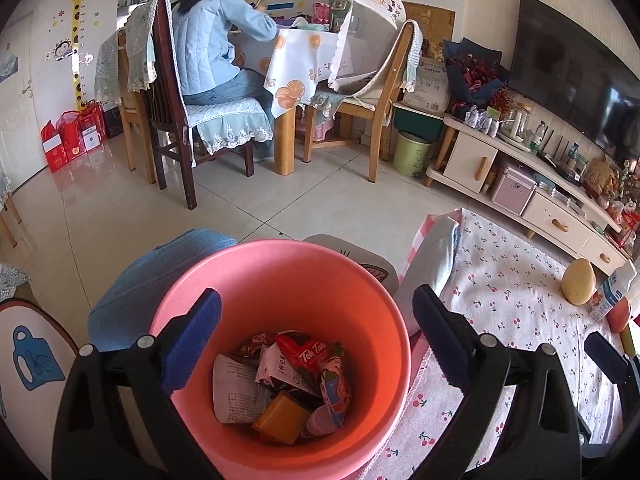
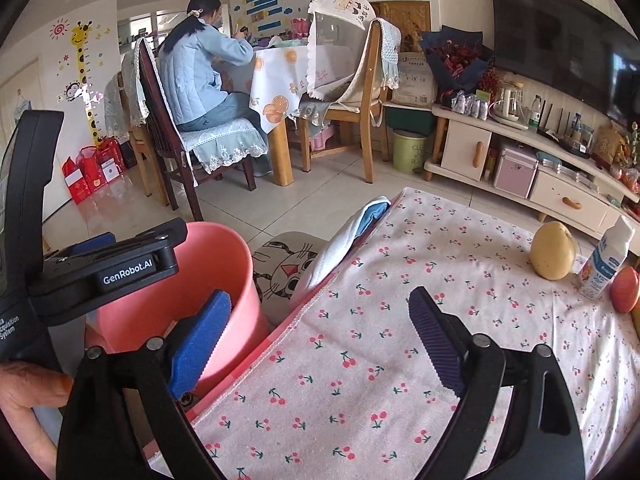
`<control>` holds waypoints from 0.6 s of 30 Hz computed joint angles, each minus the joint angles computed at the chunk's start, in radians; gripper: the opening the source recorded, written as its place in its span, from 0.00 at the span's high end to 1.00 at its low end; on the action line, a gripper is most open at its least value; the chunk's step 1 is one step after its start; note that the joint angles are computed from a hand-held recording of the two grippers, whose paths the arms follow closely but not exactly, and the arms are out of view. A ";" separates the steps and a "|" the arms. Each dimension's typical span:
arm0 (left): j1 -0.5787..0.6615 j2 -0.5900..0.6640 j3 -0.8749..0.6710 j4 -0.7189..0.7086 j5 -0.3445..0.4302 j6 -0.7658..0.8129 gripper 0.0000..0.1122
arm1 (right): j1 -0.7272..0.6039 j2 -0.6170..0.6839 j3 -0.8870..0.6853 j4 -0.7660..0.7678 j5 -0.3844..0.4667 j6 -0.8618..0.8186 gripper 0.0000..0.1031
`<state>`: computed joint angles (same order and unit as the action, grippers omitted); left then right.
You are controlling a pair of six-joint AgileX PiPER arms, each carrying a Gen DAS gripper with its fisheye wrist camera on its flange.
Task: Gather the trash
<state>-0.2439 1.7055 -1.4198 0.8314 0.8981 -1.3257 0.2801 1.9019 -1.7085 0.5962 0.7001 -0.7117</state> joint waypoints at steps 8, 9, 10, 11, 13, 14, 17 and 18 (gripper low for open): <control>-0.080 0.022 -0.024 0.067 -0.032 -0.028 0.13 | -0.091 -0.098 0.131 0.060 -0.038 -0.114 0.13; -0.095 0.026 -0.027 0.078 -0.034 -0.032 0.13 | -0.105 -0.110 0.147 0.067 -0.039 -0.127 0.13; -0.109 0.030 -0.030 0.087 -0.037 -0.037 0.13 | -0.121 -0.120 0.158 0.072 -0.037 -0.137 0.13; -0.124 0.036 -0.037 0.096 -0.038 -0.039 0.13 | -0.137 -0.129 0.171 0.079 -0.035 -0.148 0.13; -0.160 0.045 -0.043 0.127 -0.035 -0.052 0.12 | -0.173 -0.148 0.198 0.094 -0.027 -0.174 0.13; -0.176 0.051 -0.047 0.140 -0.037 -0.058 0.12 | -0.191 -0.158 0.212 0.099 -0.025 -0.185 0.13; -0.226 0.064 -0.058 0.162 -0.039 -0.064 0.12 | -0.247 -0.193 0.262 0.124 -0.023 -0.232 0.10; -0.243 0.067 -0.059 0.173 -0.040 -0.069 0.12 | -0.264 -0.203 0.275 0.130 -0.021 -0.246 0.10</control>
